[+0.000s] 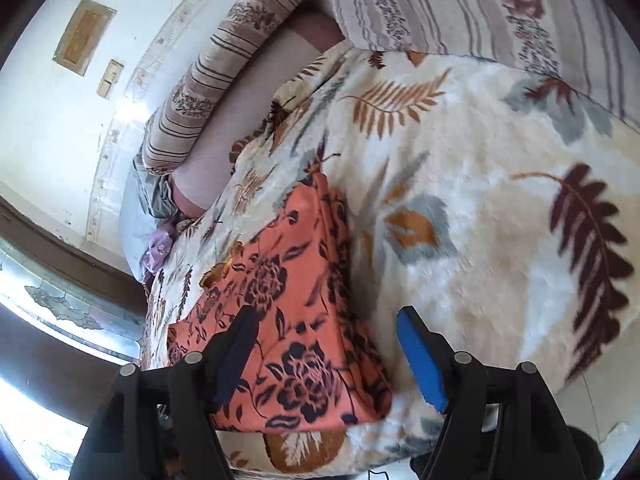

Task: Fold small clothes

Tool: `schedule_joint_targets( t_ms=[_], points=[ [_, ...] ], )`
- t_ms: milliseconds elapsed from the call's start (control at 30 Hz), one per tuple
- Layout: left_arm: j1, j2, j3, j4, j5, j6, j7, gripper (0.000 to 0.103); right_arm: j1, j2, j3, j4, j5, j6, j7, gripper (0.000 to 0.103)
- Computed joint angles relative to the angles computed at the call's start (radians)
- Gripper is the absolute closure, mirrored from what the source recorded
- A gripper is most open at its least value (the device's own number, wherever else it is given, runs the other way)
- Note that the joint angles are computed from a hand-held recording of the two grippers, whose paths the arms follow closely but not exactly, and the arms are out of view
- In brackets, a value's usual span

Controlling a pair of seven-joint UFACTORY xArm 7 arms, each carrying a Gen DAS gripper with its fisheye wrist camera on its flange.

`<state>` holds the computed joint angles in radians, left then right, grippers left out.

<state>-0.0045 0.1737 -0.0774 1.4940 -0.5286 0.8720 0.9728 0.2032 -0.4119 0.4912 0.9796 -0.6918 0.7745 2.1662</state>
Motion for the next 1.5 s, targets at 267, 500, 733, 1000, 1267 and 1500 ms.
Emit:
schedule_joint_targets(
  t_ms=[267,500,733,1000,1267,1500],
  points=[
    [0.019,0.025,-0.003,0.036,-0.044,0.047,0.047,0.000,0.012,0.201,-0.244,0.055,0.219,-0.146,-0.375,0.028],
    [0.029,0.035,-0.008,0.050,-0.064,0.067,0.078,0.000,0.054,0.333,-0.276,0.249,0.293,0.030,-0.592,0.090],
    [0.027,0.038,-0.007,0.055,-0.057,0.069,0.069,0.000,0.124,0.431,-0.275,0.400,0.211,0.308,-0.588,0.090],
    [0.030,0.030,-0.007,0.041,-0.070,0.063,0.085,0.000,0.083,0.346,-0.207,0.328,0.117,0.220,-0.447,0.016],
    [0.082,0.075,0.006,0.177,-0.127,0.243,0.041,0.000,0.205,0.394,-0.227,0.470,0.031,0.486,-0.407,0.071],
    [0.243,0.246,0.039,0.530,-0.234,0.406,-0.277,0.000,0.348,0.502,-0.215,0.637,-0.151,0.403,-0.416,0.021]
  ],
)
